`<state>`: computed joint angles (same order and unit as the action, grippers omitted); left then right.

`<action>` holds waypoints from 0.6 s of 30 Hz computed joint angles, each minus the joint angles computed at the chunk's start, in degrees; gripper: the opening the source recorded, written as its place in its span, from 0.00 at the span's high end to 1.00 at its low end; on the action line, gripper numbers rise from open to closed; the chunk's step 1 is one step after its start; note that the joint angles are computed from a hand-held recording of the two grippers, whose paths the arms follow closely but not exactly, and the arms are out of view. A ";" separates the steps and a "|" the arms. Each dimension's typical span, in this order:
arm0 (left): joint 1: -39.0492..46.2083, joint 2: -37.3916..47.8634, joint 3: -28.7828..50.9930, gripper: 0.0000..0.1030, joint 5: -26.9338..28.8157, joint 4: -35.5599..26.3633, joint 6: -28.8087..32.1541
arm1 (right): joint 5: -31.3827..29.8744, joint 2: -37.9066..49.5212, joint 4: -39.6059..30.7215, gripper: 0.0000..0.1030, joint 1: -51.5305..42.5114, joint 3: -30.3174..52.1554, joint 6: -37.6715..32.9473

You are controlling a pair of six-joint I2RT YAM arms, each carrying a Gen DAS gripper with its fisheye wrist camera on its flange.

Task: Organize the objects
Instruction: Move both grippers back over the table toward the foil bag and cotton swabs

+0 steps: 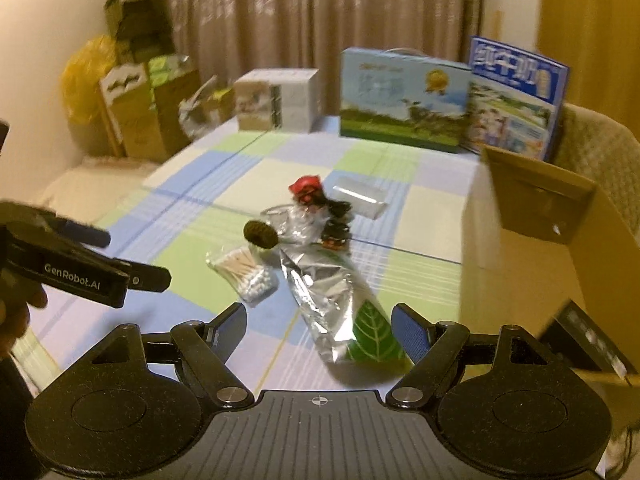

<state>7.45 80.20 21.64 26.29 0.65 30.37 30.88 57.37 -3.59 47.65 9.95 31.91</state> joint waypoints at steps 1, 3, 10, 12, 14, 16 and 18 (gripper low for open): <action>-0.32 2.88 0.62 0.01 -0.26 2.09 0.06 | -1.52 3.67 4.26 0.26 -2.02 -0.14 -2.48; -0.81 7.90 2.01 0.01 -0.46 5.35 0.22 | -5.56 12.28 12.80 0.26 -6.92 0.25 -8.00; -3.95 21.19 8.69 0.01 -1.52 11.24 -1.14 | -12.32 36.82 28.92 0.26 -17.57 5.49 -22.35; -4.66 23.51 10.31 0.01 -1.46 11.74 -1.89 | -13.55 40.96 30.25 0.26 -19.53 7.01 -24.64; -5.21 25.67 11.85 0.01 -1.34 12.12 -2.07 | -14.50 44.72 31.18 0.26 -20.96 8.71 -26.33; -5.45 27.18 13.03 0.01 -0.96 12.05 -2.42 | -15.19 47.40 31.15 0.26 -22.05 10.41 -27.87; -5.68 29.26 14.65 0.01 -0.04 11.59 -2.78 | -15.35 49.52 31.93 0.26 -23.05 11.49 -29.08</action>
<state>1.77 109.45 36.29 26.25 12.24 27.60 15.53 106.89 28.35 24.60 21.44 2.82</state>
